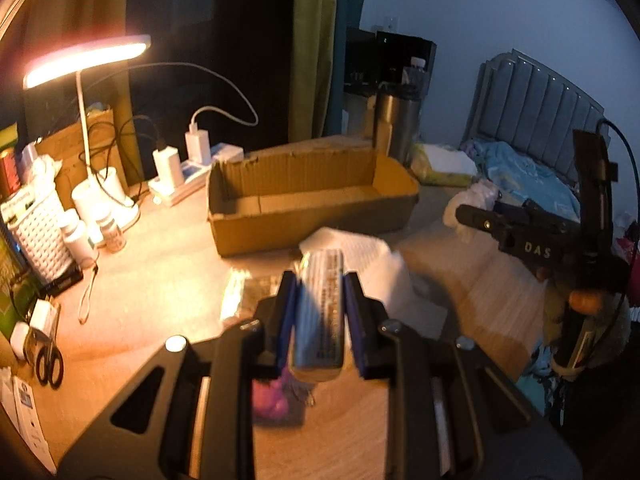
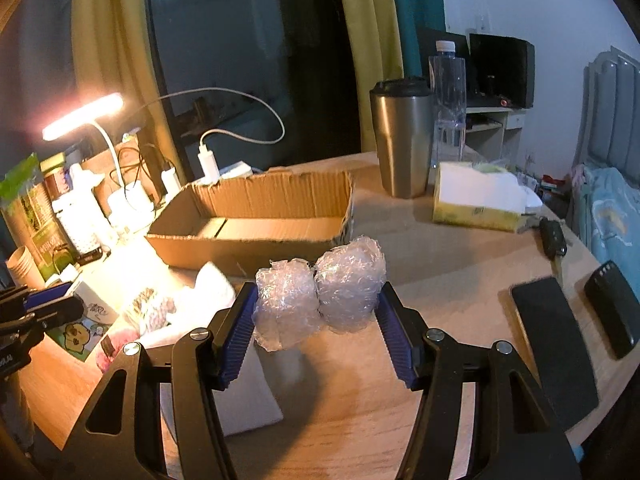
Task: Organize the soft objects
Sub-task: 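Carry both held items into the cardboard box and open both tools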
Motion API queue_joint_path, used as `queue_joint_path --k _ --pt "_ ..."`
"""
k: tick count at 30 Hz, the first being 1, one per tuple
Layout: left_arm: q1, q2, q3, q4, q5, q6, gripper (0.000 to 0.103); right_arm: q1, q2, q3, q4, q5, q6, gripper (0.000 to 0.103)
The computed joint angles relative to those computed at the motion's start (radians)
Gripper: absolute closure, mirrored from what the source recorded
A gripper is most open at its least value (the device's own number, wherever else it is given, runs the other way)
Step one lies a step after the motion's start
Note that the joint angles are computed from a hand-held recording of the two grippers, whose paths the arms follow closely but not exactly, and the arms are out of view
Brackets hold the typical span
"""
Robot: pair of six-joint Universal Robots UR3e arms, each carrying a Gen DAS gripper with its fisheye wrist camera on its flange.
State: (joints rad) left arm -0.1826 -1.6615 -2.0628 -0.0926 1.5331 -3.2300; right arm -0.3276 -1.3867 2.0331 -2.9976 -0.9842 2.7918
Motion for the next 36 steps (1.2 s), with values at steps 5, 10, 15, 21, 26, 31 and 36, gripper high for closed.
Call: queue_joint_path --k 5,10,15,21,26,31,36 --pt "0.007 -0.058 0.108 -0.004 -0.001 0.014 0.078 -0.003 0.036 -0.080 0.030 0.001 0.003 0.041" --pt "0.007 -0.132 0.240 -0.031 -0.013 0.022 0.078 0.002 0.086 -0.160 0.041 0.013 0.009 0.041" --pt "-0.009 -0.210 0.383 -0.061 -0.006 0.022 0.078 0.011 0.145 -0.245 0.052 0.031 0.023 0.041" --pt "-0.029 -0.316 0.528 -0.064 0.007 -0.013 0.078 0.020 0.219 -0.368 0.086 0.060 0.026 0.041" --pt "-0.028 -0.439 0.678 -0.096 -0.007 -0.049 0.078 0.039 0.278 -0.468 0.130 0.069 0.006 0.041" --pt "-0.031 -0.545 0.817 -0.145 -0.014 -0.067 0.078 0.058 0.344 -0.565 0.176 0.070 -0.014 0.041" --pt "-0.038 -0.647 0.958 -0.206 -0.014 -0.072 0.078 0.077 0.417 -0.656 0.206 0.073 -0.009 0.041"
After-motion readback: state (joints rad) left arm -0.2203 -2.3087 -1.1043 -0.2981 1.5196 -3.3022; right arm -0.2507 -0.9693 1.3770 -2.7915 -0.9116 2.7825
